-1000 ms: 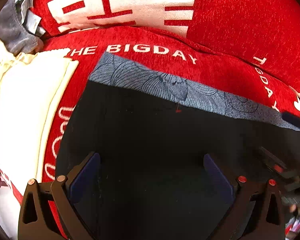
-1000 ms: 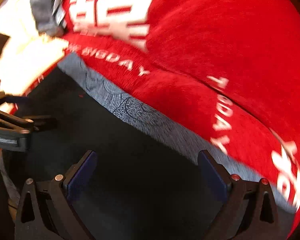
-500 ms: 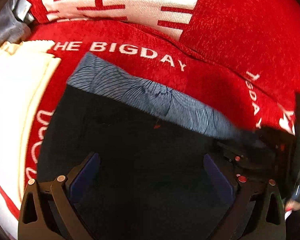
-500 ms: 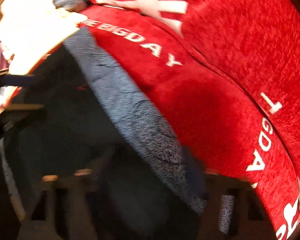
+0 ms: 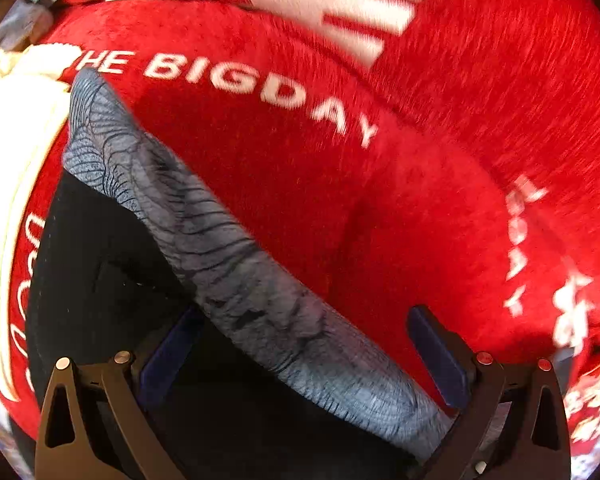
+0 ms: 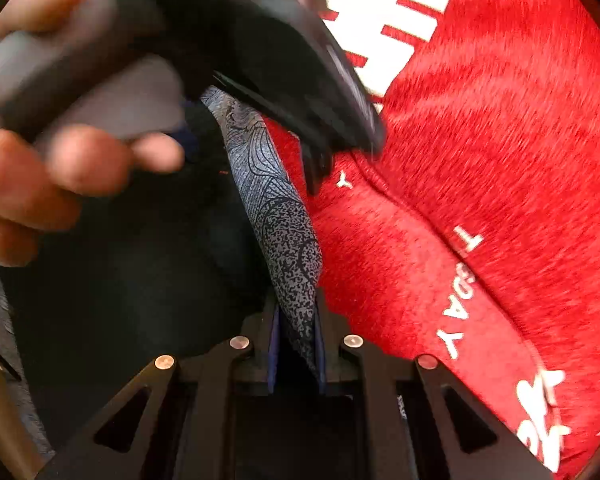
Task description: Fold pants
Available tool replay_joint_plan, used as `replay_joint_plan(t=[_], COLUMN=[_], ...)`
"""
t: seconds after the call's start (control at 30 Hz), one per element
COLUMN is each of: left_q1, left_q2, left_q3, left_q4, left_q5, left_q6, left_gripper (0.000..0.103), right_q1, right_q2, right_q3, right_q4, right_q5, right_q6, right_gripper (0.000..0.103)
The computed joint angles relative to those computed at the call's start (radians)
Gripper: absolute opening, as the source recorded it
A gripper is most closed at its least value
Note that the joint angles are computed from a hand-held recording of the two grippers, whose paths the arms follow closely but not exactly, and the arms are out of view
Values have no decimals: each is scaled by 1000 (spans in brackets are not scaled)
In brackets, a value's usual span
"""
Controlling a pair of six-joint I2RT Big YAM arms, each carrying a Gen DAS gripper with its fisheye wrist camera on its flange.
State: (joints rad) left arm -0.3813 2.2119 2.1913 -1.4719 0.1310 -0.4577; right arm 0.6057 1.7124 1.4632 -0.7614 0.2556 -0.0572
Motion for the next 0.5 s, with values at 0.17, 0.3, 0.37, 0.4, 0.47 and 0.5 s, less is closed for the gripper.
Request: replay_joint_plan(t=[0.17, 0.3, 0.37, 0.4, 0.47, 0.5], left_q1=[-16, 16, 25, 30, 41, 44], left_q2=[-114, -299, -418, -463, -570, -607], left_q3=[-147, -379, -517, -564, -683, -725], left_q4=[68, 222, 310, 337, 390, 397], left_q5=[-94, 21, 61, 82, 136, 146], left_q6=[37, 42, 64, 77, 94, 101], left_gripper=[30, 24, 23, 23, 23, 23], right_q1=[33, 55, 72, 87, 124, 145], right_q2=[-9, -39, -77, -107, -165, -190], right_q3=[-6, -20, -54, -76, -118, -139], right_q4=[7, 19, 35, 42, 48, 48], right_q5=[64, 90, 100, 105, 126, 139], right_q6=[51, 108, 161, 193, 245, 268], right_gripper=[11, 10, 7, 4, 3, 3])
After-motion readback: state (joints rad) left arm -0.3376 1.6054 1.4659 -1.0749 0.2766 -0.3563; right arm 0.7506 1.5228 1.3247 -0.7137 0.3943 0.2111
